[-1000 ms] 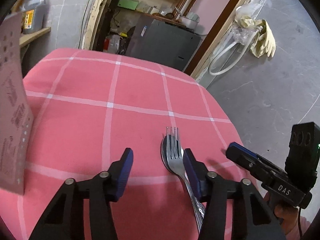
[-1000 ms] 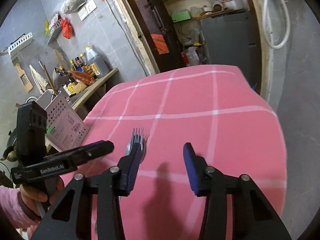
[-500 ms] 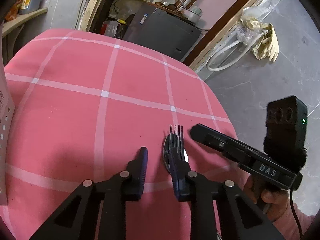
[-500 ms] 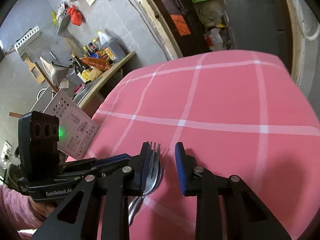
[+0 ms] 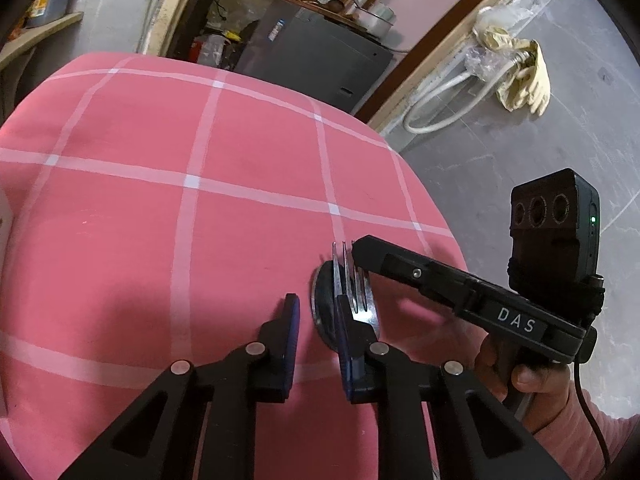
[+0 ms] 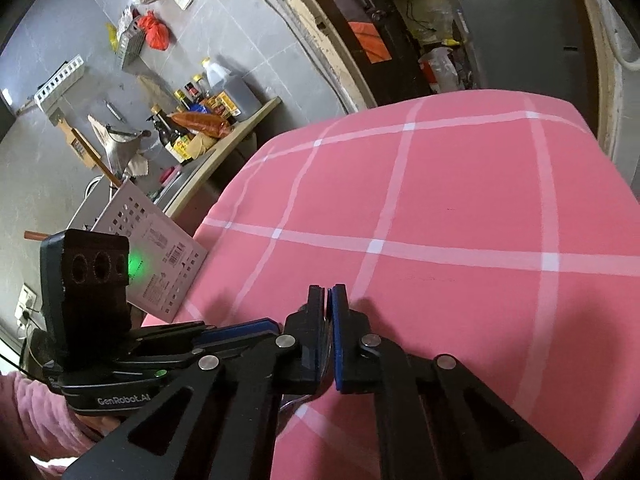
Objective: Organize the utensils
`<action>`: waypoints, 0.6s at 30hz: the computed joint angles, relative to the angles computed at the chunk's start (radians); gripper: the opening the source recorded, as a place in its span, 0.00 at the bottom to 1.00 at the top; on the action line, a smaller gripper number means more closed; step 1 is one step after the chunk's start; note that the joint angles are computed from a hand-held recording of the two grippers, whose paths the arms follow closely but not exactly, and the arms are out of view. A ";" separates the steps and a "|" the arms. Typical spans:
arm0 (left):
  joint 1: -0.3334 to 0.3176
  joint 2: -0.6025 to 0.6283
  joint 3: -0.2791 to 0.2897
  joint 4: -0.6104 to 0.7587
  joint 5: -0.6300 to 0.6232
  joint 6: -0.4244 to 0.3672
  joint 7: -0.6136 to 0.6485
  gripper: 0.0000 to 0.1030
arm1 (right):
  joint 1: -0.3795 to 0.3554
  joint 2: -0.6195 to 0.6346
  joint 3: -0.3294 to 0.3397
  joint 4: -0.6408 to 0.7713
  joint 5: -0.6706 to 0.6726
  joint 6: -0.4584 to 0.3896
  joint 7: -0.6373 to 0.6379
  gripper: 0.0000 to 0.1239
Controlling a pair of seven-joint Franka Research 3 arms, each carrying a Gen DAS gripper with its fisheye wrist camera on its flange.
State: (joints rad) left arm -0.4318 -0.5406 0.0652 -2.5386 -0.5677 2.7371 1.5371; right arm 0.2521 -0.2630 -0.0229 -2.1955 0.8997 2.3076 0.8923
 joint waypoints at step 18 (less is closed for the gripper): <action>0.097 0.104 -0.093 0.139 0.069 -0.149 -0.025 0.04 | -0.039 -0.101 -0.042 -0.098 -0.007 0.019 0.059 0.03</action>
State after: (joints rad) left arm -0.3344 -0.4362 -0.0282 -2.3994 -0.4990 2.5876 1.5119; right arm 0.2134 -0.3642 -0.0651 -2.2935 0.8927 2.3264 0.9515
